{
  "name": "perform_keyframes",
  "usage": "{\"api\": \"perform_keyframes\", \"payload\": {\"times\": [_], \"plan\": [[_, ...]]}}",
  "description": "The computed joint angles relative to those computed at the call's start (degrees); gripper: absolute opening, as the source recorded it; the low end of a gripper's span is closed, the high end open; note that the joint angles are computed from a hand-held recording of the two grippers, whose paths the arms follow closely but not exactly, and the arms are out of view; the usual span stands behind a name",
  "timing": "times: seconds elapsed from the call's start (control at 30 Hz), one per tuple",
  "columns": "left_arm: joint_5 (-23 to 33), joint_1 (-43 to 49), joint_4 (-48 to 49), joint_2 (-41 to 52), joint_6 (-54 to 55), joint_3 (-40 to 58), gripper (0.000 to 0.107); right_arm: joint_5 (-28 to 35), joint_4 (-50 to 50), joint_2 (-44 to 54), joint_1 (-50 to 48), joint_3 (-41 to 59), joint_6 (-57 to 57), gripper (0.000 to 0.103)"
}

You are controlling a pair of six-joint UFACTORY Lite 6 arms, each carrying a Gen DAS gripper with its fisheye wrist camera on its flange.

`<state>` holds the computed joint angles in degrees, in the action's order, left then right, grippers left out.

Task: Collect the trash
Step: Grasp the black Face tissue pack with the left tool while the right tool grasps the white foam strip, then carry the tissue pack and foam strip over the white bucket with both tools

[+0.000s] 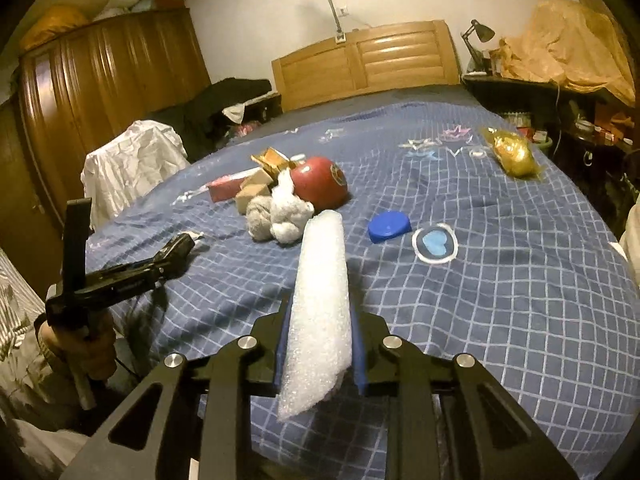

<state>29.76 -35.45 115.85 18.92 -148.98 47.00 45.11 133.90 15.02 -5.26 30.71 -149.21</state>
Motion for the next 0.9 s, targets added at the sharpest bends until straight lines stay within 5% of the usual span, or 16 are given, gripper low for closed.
{"api": "perform_keyframes", "payload": {"times": [0.37, 0.9], "plan": [[6.38, -6.08, -9.36, -6.11, 5.88, -2.01, 0.039, -0.75, 6.27, -8.82, 3.32, -7.05, -5.77, 0.026], [9.73, -10.94, -23.69, -3.41, 18.95, 3.82, 0.039, -1.34, 5.78, -19.69, 1.65, -13.98, -5.59, 0.026]]}}
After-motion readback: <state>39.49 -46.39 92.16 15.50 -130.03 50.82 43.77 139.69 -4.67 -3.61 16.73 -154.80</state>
